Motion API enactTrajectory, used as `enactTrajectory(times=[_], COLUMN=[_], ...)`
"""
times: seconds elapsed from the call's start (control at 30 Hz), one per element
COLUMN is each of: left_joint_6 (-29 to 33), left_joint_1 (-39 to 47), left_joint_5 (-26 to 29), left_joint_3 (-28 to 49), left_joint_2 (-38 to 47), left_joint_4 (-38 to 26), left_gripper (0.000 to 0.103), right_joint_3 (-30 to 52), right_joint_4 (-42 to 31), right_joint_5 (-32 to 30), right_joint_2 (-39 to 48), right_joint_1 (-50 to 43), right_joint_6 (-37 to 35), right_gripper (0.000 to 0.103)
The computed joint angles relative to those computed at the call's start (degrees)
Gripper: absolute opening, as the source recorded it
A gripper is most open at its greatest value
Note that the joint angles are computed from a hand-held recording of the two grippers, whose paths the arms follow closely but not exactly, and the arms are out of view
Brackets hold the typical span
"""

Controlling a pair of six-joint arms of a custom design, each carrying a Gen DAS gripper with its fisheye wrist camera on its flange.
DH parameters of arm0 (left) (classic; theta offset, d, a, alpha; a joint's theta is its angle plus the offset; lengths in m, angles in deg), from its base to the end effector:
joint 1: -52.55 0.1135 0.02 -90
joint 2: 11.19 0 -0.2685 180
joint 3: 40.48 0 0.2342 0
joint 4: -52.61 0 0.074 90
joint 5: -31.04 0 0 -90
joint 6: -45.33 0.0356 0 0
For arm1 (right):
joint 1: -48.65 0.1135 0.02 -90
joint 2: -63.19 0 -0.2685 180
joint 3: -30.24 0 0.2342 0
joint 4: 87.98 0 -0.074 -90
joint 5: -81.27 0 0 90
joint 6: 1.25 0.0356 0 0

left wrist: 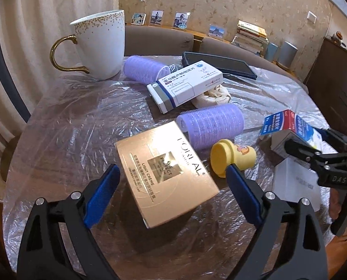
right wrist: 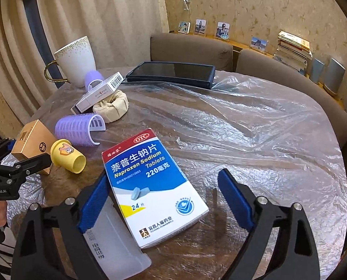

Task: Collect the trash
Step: 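Move the left tool to the gold L'Oréal box while the right tool approaches the Naproxen box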

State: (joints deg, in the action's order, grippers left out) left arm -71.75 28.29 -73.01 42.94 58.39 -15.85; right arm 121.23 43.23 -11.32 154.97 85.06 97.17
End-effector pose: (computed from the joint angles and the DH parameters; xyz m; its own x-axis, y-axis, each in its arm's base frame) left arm 0.2010 -0.0811 0.3327 -0.7850 -0.1306 -0.6056 -0.0976 0.9914 -0.0873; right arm 0.2675 0.1993 0.2952 -0.6964 -0.3318 -0.6364 -0.5202 0.8443 0.1290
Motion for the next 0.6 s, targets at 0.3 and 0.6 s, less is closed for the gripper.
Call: enactTrajectory(times=[0.3, 0.6], left_joint_6=[1.1, 3.2], left_joint_1=[1.4, 6.3], left_joint_5=[1.9, 1.8], left_joint_3=[0.0, -2.8], left_joint_2=[0.4, -2.8], left_joint_4=[0.8, -0.6], left_gripper=[0.093, 0.093], right_joint_3=[-0.2, -0.7], right_joint_4=[0.0, -0.3], right_joint_5=[-0.4, 0.9], right_joint_2=[0.1, -0.6], right_joint_1=[-0.3, -0.2], right_joint_6=[0.8, 0.5], right_gripper=[0.081, 0.081])
